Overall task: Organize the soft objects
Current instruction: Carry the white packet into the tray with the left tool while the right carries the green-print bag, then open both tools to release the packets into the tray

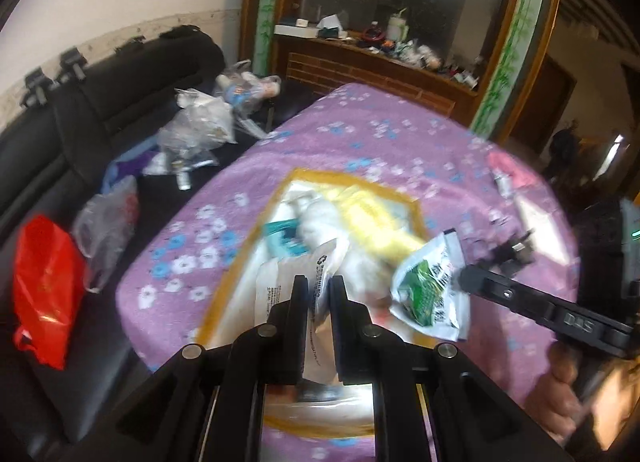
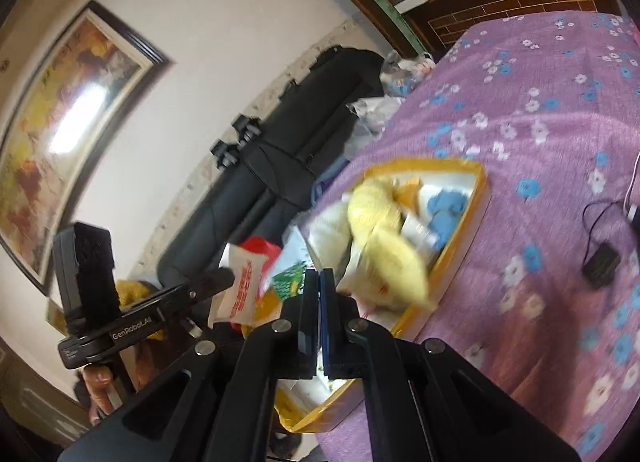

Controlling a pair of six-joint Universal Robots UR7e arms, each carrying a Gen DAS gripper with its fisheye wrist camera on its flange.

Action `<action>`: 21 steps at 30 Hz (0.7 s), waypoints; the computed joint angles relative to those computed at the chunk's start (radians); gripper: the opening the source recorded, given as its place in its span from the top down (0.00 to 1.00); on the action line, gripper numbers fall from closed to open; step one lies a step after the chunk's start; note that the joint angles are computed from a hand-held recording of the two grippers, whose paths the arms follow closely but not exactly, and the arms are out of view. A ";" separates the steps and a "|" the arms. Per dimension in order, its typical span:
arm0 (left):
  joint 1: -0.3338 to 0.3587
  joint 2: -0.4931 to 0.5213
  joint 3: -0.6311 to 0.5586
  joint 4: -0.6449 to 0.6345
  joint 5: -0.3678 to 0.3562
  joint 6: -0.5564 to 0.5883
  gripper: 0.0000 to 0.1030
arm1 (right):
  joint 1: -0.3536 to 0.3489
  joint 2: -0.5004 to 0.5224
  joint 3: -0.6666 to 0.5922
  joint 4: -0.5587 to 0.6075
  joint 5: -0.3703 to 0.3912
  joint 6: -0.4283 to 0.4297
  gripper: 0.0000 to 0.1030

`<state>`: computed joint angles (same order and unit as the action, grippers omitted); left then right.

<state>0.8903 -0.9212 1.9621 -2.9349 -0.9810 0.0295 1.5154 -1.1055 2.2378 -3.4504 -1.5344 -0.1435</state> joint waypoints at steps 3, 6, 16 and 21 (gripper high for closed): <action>0.022 0.019 -0.002 0.003 -0.035 0.021 0.91 | 0.027 0.052 -0.015 -0.020 -0.075 0.023 0.99; 0.030 0.051 -0.005 -0.014 -0.019 0.038 0.89 | 0.038 0.086 -0.025 -0.041 -0.126 0.042 0.98; 0.076 0.038 0.022 -0.070 -0.113 -0.041 0.23 | 0.064 0.122 0.008 -0.147 -0.202 0.032 0.44; 0.048 0.023 0.075 -0.162 -0.086 -0.014 0.04 | 0.086 0.132 0.046 -0.248 -0.226 0.040 0.37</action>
<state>0.9384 -0.8980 2.0372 -3.0966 -1.0668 0.0159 1.6015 -0.9740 2.2835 -3.6987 -1.7609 -0.1032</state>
